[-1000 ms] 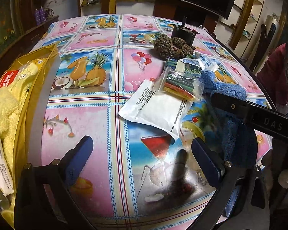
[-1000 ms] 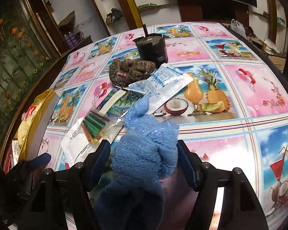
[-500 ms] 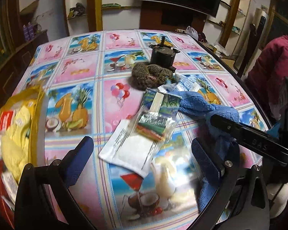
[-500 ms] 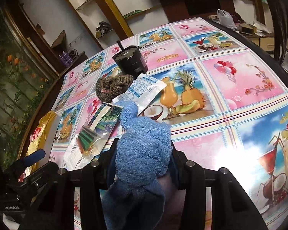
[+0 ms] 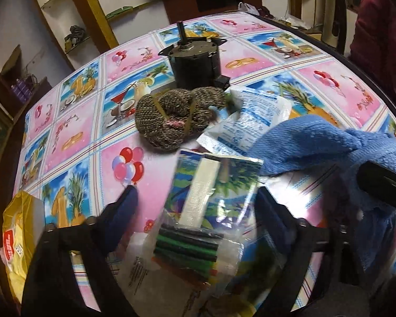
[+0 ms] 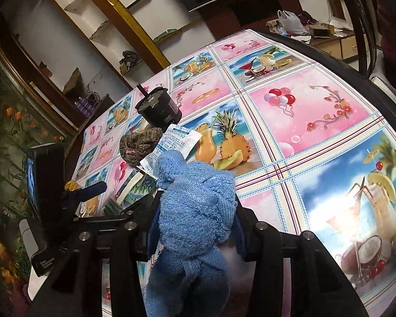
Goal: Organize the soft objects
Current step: 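Grasp green-striped packet with left tool while right tool grasps blue knitted towel, then carry green packet and blue towel over the box with both tools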
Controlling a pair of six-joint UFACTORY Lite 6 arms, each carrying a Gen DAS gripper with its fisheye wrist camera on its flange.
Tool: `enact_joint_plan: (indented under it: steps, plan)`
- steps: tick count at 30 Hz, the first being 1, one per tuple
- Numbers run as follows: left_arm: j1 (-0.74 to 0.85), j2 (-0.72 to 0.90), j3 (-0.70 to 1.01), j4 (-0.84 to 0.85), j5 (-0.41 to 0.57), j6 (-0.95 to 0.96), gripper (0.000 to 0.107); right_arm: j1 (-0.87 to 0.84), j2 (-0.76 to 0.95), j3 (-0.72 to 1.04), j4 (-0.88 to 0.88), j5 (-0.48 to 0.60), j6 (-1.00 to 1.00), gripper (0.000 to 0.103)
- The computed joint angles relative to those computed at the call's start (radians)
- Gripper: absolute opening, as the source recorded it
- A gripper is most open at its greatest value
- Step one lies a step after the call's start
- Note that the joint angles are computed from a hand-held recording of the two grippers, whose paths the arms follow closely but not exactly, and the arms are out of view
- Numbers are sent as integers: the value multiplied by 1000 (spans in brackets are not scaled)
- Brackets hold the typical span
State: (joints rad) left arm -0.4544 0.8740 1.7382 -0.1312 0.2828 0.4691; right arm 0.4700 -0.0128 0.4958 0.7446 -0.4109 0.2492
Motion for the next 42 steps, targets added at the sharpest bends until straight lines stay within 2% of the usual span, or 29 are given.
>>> enact_joint_plan:
  steps: [1,5,8,12,15,19,23,27,34,39,42]
  plan:
    - [4,5,19,-66,35,63,62,2,2,1,4,-1,-5,46]
    - [7,-35,-17,-160,48,120,56,29,-10,3,68,-29,-82,46]
    - [54,-95,-63,-426,106,331,55,95,-44,-6,199,-108,-219,45]
    - [129,-231,-185,-697,186,550,55,179,-61,3,306,-204,-349,45]
    - [218,-368,-314,-881,269,717,55,181,-62,8,302,-213,-362,45]
    - [379,-547,-481,-1028,409,859,55,157,-69,-4,274,-208,-325,45]
    - [602,-667,-575,-1064,578,925,55,157,-47,8,277,-211,-324,45]
    - [811,-697,-572,-1027,669,952,55,223,-43,56,375,-219,-446,45]
    - [1058,-519,-382,-973,717,946,55,409,-8,261,617,-222,-752,45]
    - [1108,-385,-246,-956,721,932,55,439,158,540,702,-128,-917,45]
    - [1102,-300,-134,-933,718,889,55,431,282,729,745,-31,-984,45]
